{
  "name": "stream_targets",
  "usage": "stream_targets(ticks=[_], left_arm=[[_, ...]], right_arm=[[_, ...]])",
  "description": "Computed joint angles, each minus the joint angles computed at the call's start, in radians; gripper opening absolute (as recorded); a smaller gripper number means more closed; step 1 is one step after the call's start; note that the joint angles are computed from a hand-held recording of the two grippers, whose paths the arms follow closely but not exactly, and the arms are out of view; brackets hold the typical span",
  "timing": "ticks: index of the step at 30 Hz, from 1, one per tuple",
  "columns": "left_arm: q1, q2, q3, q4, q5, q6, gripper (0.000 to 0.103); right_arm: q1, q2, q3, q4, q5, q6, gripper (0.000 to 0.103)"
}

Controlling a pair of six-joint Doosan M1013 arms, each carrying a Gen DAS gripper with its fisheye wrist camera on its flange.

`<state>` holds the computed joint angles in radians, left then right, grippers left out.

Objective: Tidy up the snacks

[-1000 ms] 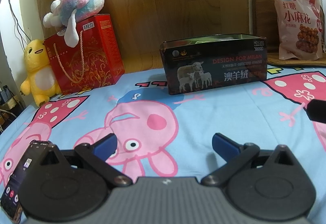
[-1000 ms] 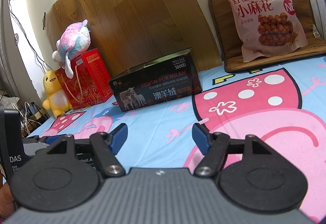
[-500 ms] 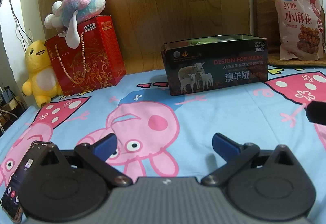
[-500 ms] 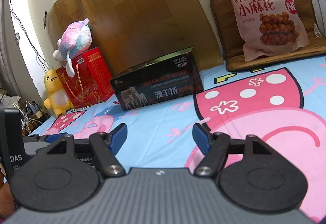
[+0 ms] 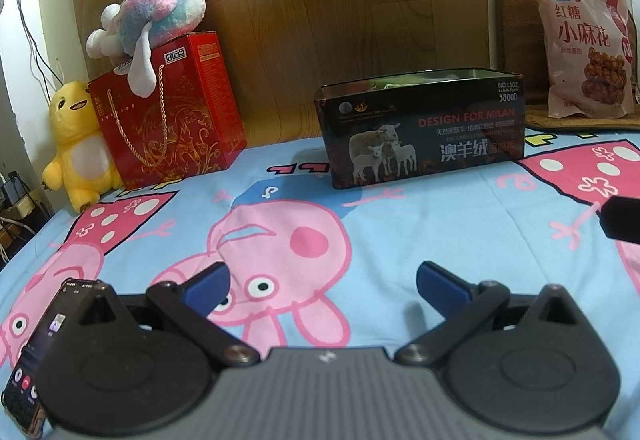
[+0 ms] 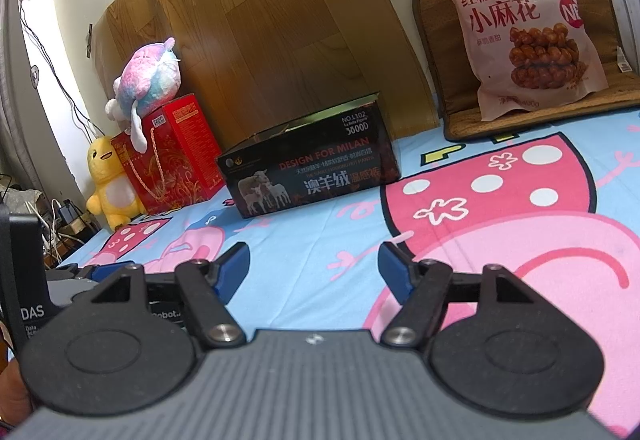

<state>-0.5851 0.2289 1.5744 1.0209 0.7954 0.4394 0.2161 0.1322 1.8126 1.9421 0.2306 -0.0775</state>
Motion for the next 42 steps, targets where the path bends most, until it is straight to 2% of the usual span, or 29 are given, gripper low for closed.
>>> stream_targets(ticks=[42], left_arm=[[0.006,0.000,-0.005,-0.035,-0.015,0.030,0.103]], right_arm=[[-0.003,0.000,0.000,-0.008,0.007,0.005,0.073]])
